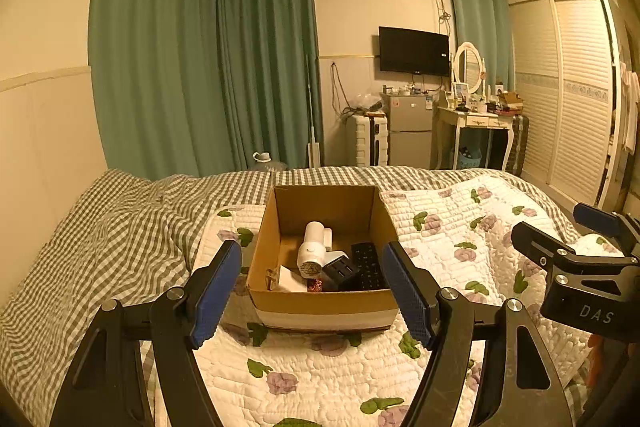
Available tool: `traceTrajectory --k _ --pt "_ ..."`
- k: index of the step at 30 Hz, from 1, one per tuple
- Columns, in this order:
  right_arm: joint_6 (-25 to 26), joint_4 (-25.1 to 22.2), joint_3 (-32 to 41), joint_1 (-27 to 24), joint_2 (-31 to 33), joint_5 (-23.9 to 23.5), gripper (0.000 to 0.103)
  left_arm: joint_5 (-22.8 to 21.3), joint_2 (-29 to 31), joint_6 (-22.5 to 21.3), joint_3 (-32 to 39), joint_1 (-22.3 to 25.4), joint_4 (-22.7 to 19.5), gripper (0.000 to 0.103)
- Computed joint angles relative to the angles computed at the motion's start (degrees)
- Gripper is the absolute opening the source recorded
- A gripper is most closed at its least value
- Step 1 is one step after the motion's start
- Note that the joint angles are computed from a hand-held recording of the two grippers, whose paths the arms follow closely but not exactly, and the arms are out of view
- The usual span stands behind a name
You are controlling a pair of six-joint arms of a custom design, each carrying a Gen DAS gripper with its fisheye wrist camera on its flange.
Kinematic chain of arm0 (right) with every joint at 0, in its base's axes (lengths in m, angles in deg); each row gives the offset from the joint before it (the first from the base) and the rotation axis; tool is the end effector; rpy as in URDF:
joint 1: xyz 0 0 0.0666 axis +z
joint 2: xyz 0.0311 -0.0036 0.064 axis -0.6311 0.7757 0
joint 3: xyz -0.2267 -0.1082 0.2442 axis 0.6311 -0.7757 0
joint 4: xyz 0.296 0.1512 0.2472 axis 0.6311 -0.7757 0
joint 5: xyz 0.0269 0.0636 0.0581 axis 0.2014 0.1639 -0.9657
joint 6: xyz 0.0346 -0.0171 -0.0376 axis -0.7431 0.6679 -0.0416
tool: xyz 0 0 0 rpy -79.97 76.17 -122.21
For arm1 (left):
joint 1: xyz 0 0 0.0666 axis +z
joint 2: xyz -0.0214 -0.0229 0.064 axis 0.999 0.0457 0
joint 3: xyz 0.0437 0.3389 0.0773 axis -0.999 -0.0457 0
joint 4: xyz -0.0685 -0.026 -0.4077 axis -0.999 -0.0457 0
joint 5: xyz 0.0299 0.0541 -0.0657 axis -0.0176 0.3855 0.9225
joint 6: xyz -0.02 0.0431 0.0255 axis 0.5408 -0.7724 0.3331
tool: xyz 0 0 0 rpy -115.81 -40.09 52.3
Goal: Organize rigid objects
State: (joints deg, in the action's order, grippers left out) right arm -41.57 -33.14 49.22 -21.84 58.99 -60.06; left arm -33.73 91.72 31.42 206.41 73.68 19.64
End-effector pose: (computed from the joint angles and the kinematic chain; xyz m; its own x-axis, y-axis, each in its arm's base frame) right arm 0.5408 0.1548 0.6038 -0.4300 0.0879 -0.8985 0.1210 0.9919 0.0391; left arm 0.5550 -0.1337 0.6128 -0.3669 0.1535 -0.9175 0.2066 0.9751 0.0805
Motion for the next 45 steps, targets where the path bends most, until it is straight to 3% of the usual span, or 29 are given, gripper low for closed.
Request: traceTrajectory --k 45 --pt "-0.56 -0.26 -1.01 -0.04 -0.21 0.25 0.103 0.26 -0.94 1.24 -2.05 0.31 0.59 0.076"
